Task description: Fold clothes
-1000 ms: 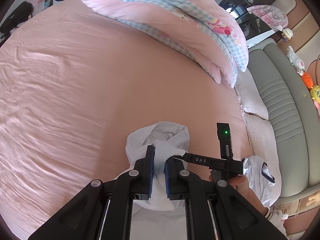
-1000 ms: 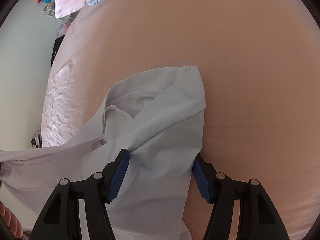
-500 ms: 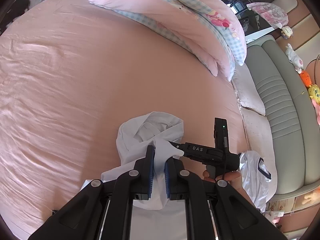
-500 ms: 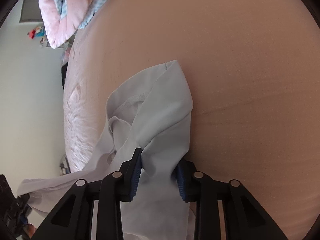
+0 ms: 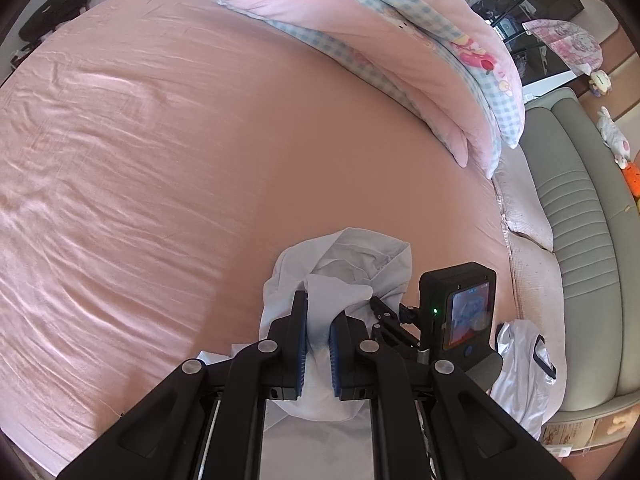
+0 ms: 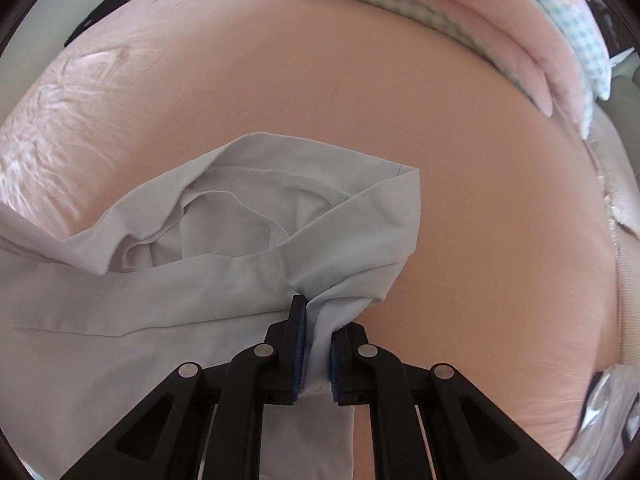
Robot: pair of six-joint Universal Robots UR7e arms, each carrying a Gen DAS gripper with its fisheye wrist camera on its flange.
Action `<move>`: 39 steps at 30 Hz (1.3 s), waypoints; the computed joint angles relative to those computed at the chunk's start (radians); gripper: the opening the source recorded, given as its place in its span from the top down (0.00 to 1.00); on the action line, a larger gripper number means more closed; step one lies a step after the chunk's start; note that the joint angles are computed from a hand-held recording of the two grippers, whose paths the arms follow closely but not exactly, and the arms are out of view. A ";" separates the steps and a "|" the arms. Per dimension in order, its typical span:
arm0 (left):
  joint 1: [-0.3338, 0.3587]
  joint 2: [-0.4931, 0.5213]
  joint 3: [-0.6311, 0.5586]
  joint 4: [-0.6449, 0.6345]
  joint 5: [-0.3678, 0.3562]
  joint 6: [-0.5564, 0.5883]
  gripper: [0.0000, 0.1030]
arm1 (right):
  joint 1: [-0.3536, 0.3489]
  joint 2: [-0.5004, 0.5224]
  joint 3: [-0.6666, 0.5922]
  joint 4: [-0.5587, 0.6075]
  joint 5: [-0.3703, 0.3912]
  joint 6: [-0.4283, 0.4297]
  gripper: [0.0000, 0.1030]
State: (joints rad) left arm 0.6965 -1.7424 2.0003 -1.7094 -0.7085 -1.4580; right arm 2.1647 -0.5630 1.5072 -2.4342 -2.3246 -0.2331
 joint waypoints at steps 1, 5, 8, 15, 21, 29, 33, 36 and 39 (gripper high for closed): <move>-0.001 -0.002 -0.002 0.015 0.002 -0.014 0.92 | 0.008 0.003 0.006 -0.023 -0.024 -0.012 0.93; -0.004 0.001 -0.013 0.060 0.008 -0.048 0.92 | 0.019 -0.008 0.038 -0.157 -0.085 -0.077 0.94; -0.006 0.013 -0.021 0.084 0.022 -0.063 0.92 | 0.013 -0.020 0.027 -0.154 -0.091 -0.027 0.94; -0.030 0.041 -0.050 0.151 0.107 -0.063 0.92 | -0.007 -0.036 0.008 -0.235 -0.105 -0.009 0.95; -0.035 0.072 -0.098 0.256 0.174 -0.077 0.92 | 0.007 -0.025 -0.013 -0.337 -0.132 -0.073 0.95; 0.006 0.145 -0.185 0.463 0.221 -0.124 0.92 | -0.030 -0.086 -0.025 -0.089 0.064 0.101 0.94; 0.044 0.133 -0.174 0.357 0.209 -0.078 0.92 | -0.043 -0.101 -0.014 -0.023 0.088 0.116 0.94; 0.077 0.121 -0.159 0.244 0.185 -0.035 0.92 | -0.067 -0.108 -0.028 0.053 0.139 0.154 0.93; 0.098 0.134 -0.171 0.272 0.191 -0.043 0.92 | -0.101 -0.112 -0.057 0.160 0.230 0.218 0.83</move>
State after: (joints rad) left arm 0.7944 -1.6085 1.8295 -1.4374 -0.5173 -1.5014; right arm 2.0633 -0.6752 1.4506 -2.2744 -2.0948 -0.0153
